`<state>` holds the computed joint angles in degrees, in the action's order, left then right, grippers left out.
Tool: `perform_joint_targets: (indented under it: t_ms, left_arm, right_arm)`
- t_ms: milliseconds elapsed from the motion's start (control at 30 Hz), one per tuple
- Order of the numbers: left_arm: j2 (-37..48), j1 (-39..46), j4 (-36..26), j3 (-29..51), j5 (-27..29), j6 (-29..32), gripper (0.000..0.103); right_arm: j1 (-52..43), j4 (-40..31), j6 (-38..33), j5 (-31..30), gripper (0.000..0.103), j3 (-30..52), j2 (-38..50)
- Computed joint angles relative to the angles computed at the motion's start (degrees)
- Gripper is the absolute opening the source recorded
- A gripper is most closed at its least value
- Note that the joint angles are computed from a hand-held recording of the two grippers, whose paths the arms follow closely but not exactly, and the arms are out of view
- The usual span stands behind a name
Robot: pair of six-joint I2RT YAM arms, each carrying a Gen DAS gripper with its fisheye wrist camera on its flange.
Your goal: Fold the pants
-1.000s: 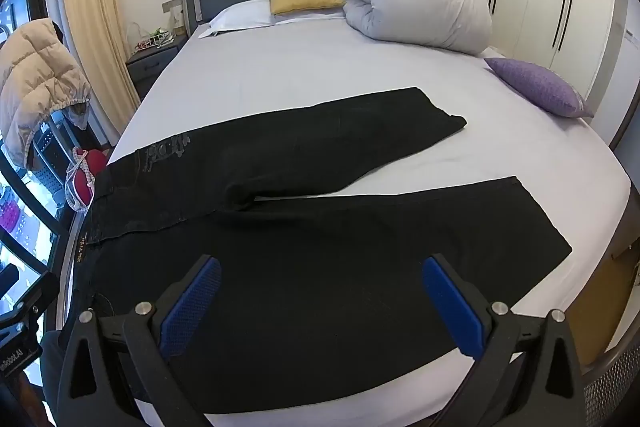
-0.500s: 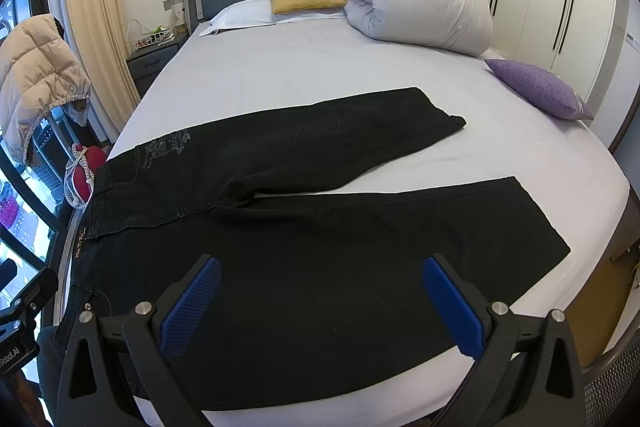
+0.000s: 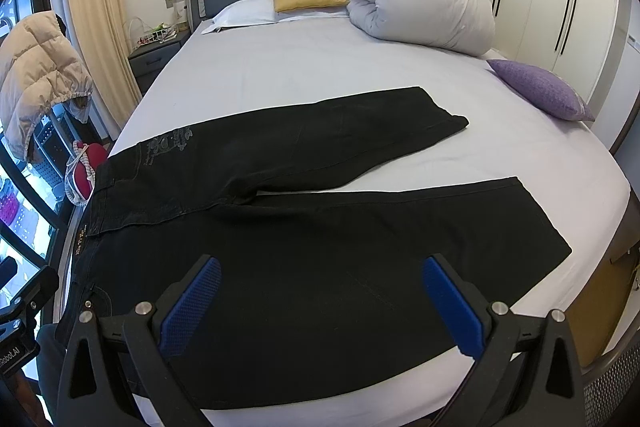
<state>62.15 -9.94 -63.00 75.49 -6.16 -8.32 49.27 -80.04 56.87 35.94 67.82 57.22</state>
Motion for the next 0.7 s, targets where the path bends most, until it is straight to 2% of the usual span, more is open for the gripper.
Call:
perform_joint_targets:
  t_ms: [700]
  left_arm:
    - [-0.3,0.15,0.08,-0.42,0.23,-0.03,0.103]
  right_arm:
    - [0.72,-0.05,0.46,-0.02,0.103,0.06,0.38]
